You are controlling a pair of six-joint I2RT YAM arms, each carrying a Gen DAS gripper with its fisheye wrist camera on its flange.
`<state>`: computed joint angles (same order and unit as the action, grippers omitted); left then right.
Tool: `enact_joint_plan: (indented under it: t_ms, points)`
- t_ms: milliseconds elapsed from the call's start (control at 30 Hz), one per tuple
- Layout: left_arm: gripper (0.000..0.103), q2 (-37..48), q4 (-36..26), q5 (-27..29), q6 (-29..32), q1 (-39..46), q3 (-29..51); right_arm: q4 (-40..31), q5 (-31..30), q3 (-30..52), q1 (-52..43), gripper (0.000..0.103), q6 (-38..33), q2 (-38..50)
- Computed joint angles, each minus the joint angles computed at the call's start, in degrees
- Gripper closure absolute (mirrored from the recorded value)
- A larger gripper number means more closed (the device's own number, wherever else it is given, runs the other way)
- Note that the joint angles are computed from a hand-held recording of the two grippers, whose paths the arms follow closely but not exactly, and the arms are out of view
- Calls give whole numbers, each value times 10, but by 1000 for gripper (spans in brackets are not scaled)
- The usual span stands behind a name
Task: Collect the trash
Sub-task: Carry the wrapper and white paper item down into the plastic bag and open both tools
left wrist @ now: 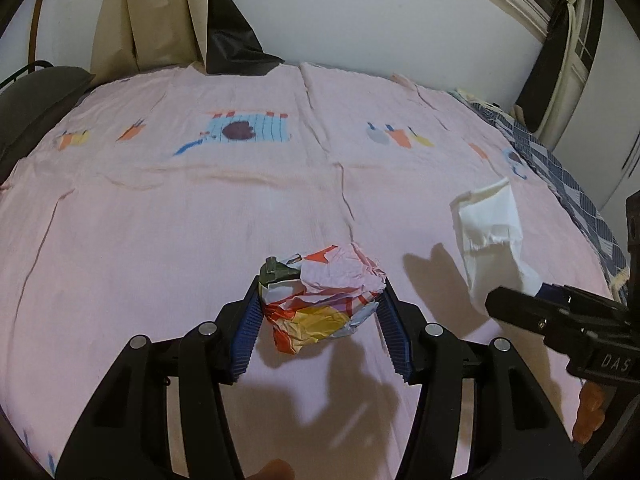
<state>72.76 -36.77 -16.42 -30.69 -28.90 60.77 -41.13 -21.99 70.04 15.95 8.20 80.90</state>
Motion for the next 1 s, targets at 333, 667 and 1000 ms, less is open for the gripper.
enact_joint_plan:
  t_ms: [333,667,1000]
  points:
    - [47,-99,-97,-88,-80,-139,-34,-49,10,-90,17,48,5,-160]
    - [47,-166,-215,-196,-228,-322,-34,-140,1,-129,39,48,7,-297]
    - [47,-115,-405,-291,-479,-545,14,-236,57,-149,133,48,46,-426]
